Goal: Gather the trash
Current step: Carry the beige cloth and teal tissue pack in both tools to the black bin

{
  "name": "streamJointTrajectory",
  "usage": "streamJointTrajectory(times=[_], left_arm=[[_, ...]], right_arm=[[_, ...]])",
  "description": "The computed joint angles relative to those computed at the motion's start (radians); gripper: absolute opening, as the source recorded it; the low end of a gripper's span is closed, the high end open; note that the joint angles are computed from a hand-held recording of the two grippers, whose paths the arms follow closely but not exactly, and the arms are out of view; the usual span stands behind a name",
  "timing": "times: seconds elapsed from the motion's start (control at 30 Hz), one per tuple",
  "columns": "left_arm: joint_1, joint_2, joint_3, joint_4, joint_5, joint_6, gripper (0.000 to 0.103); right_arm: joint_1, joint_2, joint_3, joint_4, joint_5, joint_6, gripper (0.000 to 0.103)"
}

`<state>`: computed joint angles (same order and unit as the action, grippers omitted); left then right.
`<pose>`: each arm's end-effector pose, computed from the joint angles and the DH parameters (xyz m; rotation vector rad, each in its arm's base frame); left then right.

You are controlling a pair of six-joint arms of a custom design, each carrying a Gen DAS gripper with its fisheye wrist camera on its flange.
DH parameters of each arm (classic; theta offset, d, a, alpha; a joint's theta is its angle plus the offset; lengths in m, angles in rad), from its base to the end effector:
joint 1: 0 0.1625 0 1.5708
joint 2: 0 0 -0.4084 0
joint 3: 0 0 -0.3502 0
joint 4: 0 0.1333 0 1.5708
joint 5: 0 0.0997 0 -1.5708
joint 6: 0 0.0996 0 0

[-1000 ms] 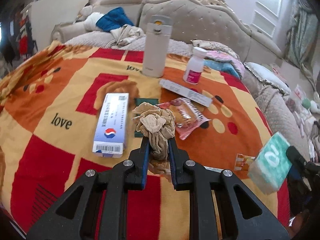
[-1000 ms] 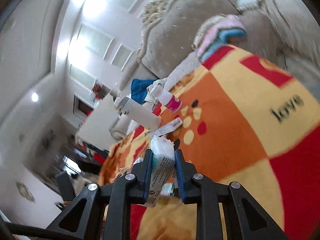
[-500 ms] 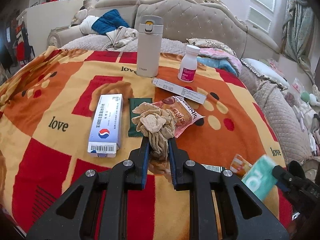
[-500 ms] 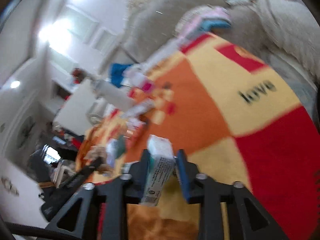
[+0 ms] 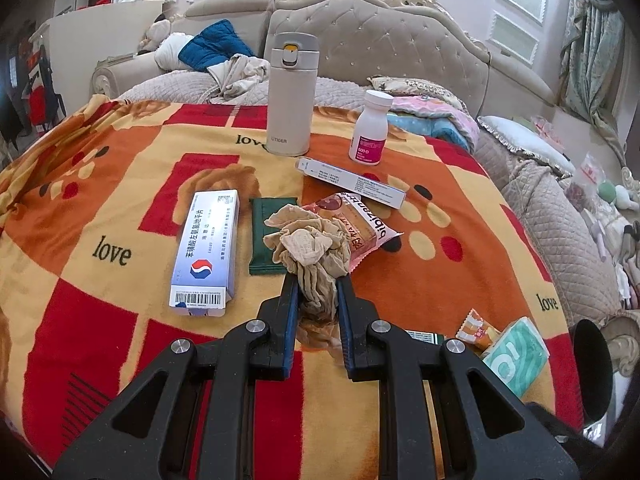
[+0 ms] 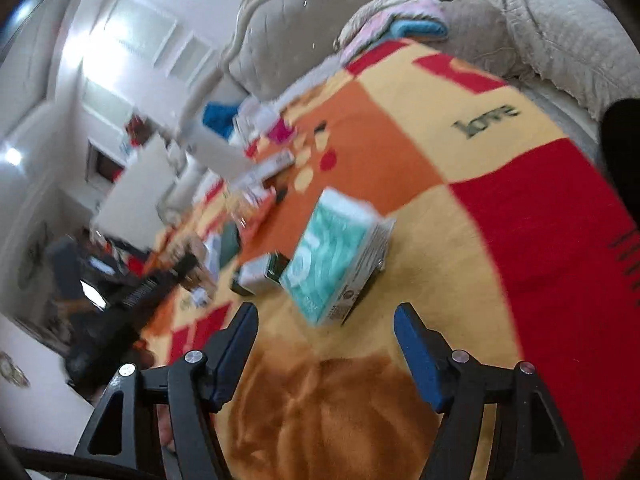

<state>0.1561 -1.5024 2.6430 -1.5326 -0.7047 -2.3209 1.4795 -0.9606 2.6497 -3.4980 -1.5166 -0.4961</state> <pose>-0.1181 -0.2303 0.1349 -0.3079 1.9927 -1.2286 0.1096 -0.3244 0.0763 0.6333 -3.0359 0.3794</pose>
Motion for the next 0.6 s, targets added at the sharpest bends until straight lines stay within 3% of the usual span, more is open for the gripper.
streamJointTrajectory(times=[0.2,0.27,0.3,0.37,0.6], left_arm=[[0.002,0.002,-0.001,0.003,0.001,-0.001,0.016],[0.001,0.004,-0.003,0.005,-0.001,-0.002,0.016],[0.001,0.006,-0.005,0.009,-0.002,-0.003,0.016],[-0.002,0.006,-0.005,0.015,-0.006,-0.010,0.016],[-0.014,-0.006,0.001,0.022,-0.015,-0.026,0.016]], right_arm=[[0.092,0.167,-0.075,-0.152,-0.087,-0.017,0.068],[0.140,0.209,-0.091,-0.196,-0.155,-0.047,0.041],[0.159,0.227,-0.096,-0.215,-0.191,-0.070,0.036],[0.150,0.215,-0.090,-0.188,-0.180,-0.098,0.023],[0.119,0.143,0.012,-0.310,-0.062,-0.235,0.022]])
